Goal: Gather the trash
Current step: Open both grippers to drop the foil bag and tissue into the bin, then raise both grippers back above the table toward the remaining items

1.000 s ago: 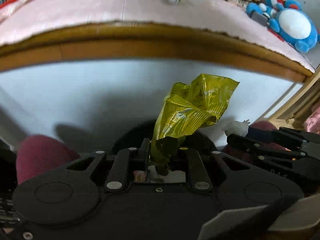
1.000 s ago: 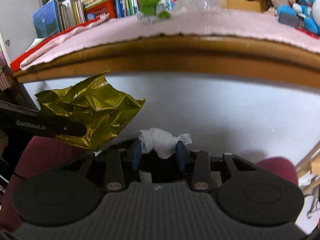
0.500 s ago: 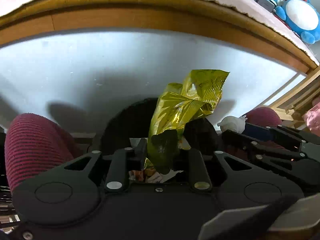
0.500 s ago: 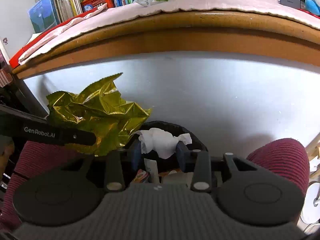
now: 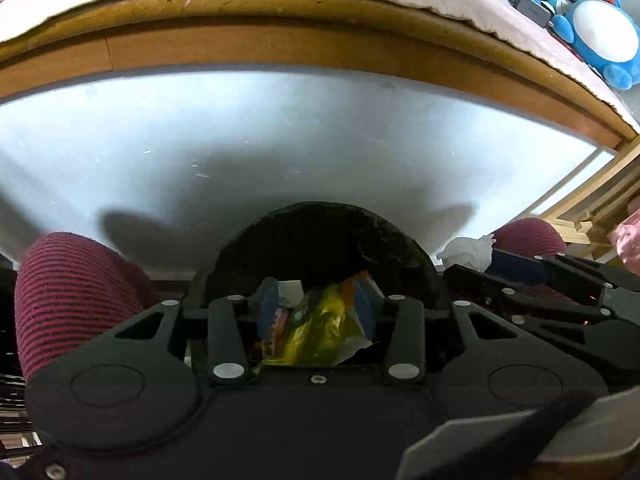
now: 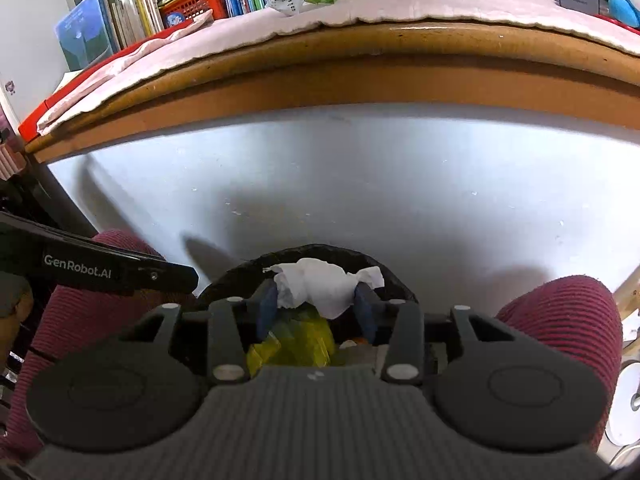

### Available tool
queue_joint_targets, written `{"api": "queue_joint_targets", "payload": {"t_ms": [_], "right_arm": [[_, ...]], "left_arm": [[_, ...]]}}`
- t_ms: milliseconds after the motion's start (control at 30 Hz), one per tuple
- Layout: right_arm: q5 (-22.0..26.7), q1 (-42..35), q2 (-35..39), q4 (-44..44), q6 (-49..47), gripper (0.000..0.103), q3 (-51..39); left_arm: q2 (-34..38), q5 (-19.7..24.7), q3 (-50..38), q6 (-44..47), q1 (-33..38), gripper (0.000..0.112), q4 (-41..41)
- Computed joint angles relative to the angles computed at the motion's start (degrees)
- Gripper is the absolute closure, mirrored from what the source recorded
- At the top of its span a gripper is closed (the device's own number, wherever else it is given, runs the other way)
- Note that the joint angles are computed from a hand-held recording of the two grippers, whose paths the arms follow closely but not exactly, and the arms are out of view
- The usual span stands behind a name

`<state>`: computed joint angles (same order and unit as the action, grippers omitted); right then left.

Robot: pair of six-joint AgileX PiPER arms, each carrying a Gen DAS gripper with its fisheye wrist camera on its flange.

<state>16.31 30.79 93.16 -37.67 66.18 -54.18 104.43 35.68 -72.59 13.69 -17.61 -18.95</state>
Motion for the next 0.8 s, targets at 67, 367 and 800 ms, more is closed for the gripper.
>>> {"api": "queue_joint_targets", "payload": {"t_ms": [67, 367, 800], "right_arm": [[-0.1, -0.1, -0.1, 0.5, -0.3, 0.039, 0.0], [-0.4, -0.3, -0.7, -1.9, 2.3, 0.033, 0.5], [-4.1, -6.9, -6.1, -23.4, 14.6, 0.024, -3.9]], "left_arm": [[-0.3, 0.0, -0.1, -0.9, -0.3, 0.068, 0.7], [-1.8, -1.1, 0.0, -2.6, -0.8, 0.059, 2.8], [-6.5, -7.6, -6.7, 7.7, 0.3, 0.028, -7.6]]}}
